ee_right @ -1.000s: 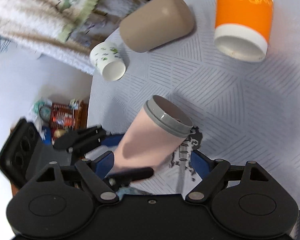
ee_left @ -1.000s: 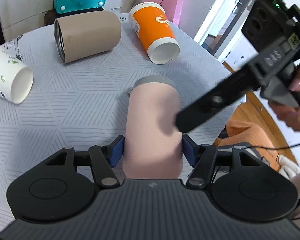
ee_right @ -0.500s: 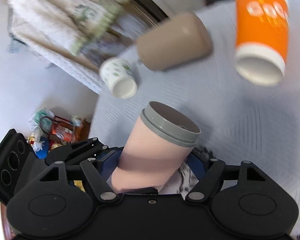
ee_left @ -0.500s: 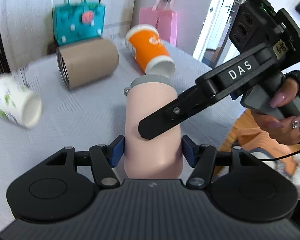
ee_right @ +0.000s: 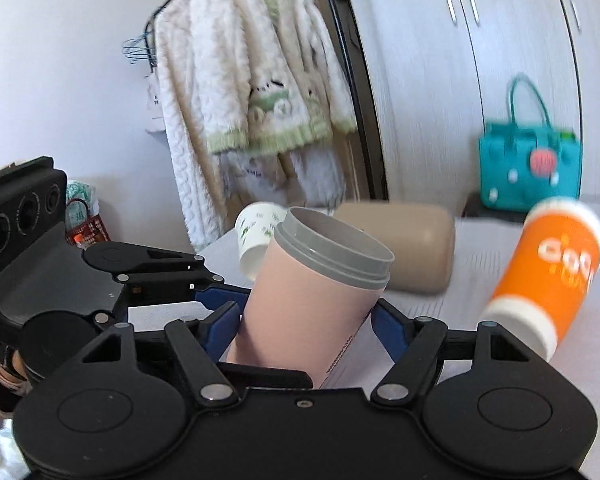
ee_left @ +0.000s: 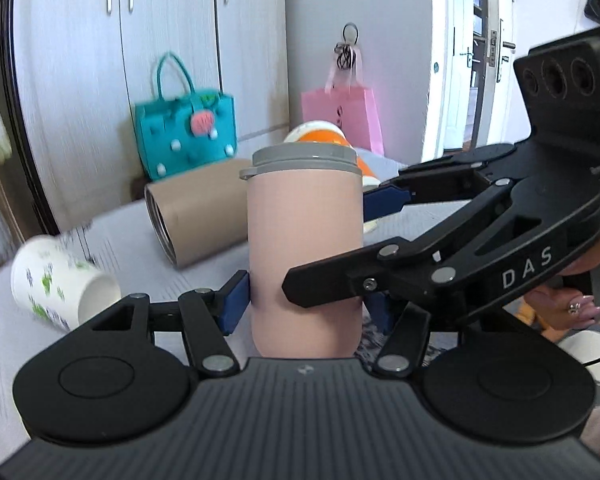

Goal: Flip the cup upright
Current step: 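Rotate the tumbler lid-up with the left gripper and set it on the table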

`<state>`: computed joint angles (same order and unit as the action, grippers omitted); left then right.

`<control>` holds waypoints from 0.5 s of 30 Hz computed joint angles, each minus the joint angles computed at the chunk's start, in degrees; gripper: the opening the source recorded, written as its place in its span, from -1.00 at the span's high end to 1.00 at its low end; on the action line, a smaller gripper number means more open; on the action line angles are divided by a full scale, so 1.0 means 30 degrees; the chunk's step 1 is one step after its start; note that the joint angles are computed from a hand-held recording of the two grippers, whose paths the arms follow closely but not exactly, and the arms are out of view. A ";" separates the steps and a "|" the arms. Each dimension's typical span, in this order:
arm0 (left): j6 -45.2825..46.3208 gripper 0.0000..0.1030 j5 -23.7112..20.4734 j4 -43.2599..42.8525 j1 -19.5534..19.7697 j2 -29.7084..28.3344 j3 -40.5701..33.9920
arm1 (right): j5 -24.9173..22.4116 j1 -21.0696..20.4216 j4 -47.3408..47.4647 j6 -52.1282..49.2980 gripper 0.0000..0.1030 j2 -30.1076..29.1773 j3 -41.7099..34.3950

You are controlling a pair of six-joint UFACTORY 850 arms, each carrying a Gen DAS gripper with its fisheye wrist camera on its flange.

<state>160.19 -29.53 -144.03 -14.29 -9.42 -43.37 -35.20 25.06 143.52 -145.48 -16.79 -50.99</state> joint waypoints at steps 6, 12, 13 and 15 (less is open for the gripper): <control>0.0300 -0.21 -0.0210 -0.0027 0.0000 -0.0550 -0.0292 | 0.0238 -0.0190 -0.0407 -0.2558 -0.46 0.0048 -0.0239; -0.0986 -0.25 -0.0295 0.1974 0.0362 -0.0439 -0.0149 | 0.0383 -0.0540 -0.3009 -0.1539 -0.46 0.0095 -0.0402; -0.1034 -0.26 -0.0255 0.2176 0.0378 -0.0300 -0.0002 | 0.0355 -0.0508 -0.3144 -0.1666 -0.46 0.0161 -0.0306; -0.1766 -0.28 -0.0196 0.2948 0.0452 -0.0051 0.0188 | 0.0320 -0.0574 -0.3979 -0.1496 -0.46 0.0302 -0.0235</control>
<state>154.89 -30.11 -135.18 -12.93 -9.58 -42.81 -34.24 23.34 131.58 -149.97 -15.88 -51.70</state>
